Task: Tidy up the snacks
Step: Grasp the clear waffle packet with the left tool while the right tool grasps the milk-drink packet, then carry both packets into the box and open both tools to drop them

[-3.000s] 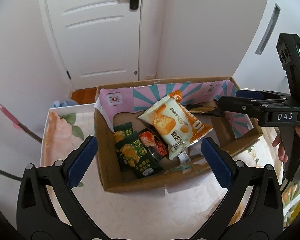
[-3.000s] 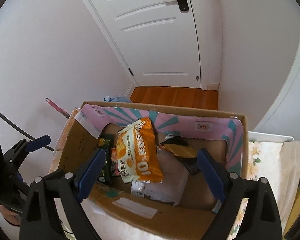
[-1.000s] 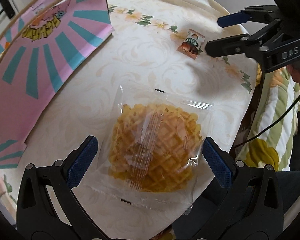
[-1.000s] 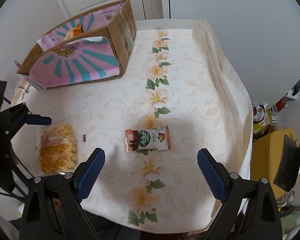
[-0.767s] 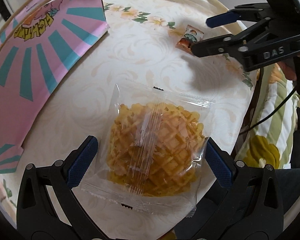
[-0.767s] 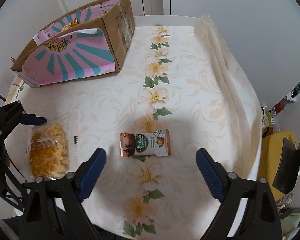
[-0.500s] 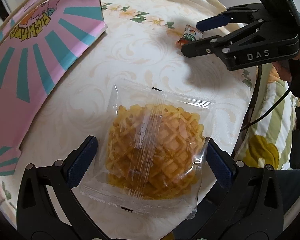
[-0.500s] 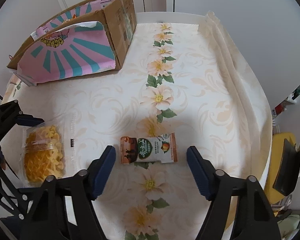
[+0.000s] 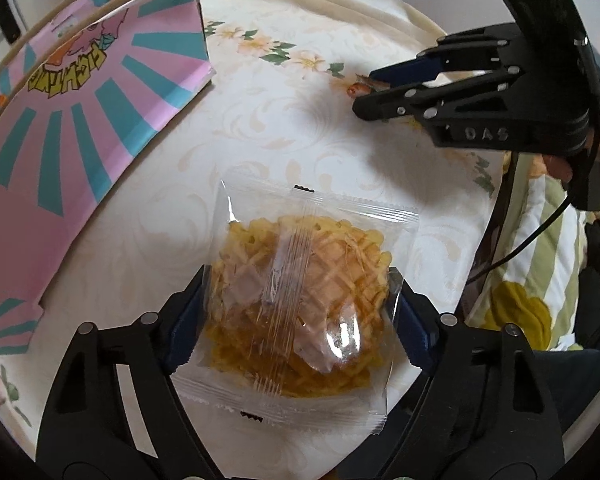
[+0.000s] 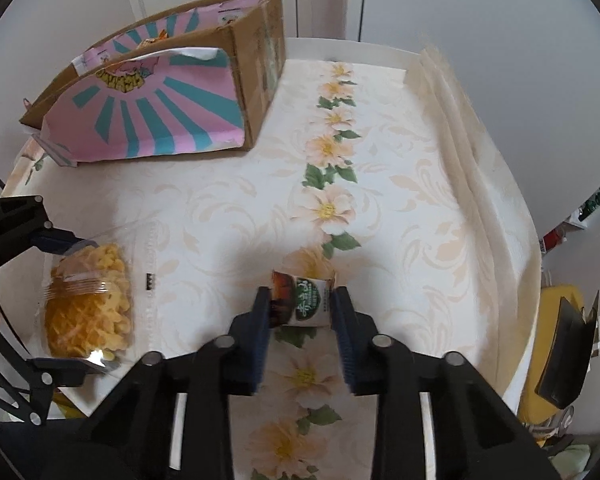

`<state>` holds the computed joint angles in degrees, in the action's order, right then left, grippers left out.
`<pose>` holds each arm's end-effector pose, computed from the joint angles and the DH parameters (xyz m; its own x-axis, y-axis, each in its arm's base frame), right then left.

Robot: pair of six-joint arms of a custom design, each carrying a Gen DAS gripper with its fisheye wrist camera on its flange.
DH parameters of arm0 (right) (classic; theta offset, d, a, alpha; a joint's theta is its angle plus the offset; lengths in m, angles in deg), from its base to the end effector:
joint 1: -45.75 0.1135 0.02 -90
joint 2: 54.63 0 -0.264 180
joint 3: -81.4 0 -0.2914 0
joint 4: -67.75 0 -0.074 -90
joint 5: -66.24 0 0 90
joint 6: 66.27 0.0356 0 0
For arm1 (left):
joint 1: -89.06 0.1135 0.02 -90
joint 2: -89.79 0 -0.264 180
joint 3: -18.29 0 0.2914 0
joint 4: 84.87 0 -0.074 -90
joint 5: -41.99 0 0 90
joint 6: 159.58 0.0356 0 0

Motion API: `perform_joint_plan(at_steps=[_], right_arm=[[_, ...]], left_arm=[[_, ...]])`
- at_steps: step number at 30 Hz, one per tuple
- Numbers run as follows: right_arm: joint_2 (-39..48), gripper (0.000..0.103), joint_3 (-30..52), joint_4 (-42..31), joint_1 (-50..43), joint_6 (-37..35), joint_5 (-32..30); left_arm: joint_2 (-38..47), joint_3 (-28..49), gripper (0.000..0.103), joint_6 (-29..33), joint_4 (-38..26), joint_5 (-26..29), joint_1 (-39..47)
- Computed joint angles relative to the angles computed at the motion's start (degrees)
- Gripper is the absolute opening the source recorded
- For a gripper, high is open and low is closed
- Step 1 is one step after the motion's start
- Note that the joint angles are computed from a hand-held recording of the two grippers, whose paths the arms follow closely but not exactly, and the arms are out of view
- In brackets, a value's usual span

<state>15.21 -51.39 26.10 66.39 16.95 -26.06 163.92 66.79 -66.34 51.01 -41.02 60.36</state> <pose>0.2293 0.0879 0.1505 -0.7937 -0.4250 -0.4352 -0.4655 0.8849 -0.0153 0.2158 -0.1231 0.1388 -0.7926 0.4979 -0.3520 0.5593 0.8236 -0.0944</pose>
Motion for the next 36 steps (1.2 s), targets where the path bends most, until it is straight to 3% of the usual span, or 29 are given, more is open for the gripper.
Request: perform_joint_plan(at_steps=[11, 21, 28, 36], right_arm=[[-0.6, 0.025, 0.3, -0.4, -0.1, 0.2, -1.7], [-4.9, 0.025, 2.7, -3.5, -1.1, 0.1, -4.4], [-7.7, 0.025, 7.4, -7.0, -0.4, -0.8, -6.6], [-5.7, 0.025, 16.5, -9.4, 1.9, -3.1, -8.7]], left_arm=[[-4.2, 0.4, 0.079, -2.3, -1.6, 1.2, 1.9], [-14.7, 2.5, 0.079, -4.5, -9.0, 0.9, 5.2], [-21.8, 7.2, 0.079, -7.0, -14.1, -1.8, 7.2], [-23.6, 13.9, 0.079, -6.7, -16.2, -4.0, 15.2]])
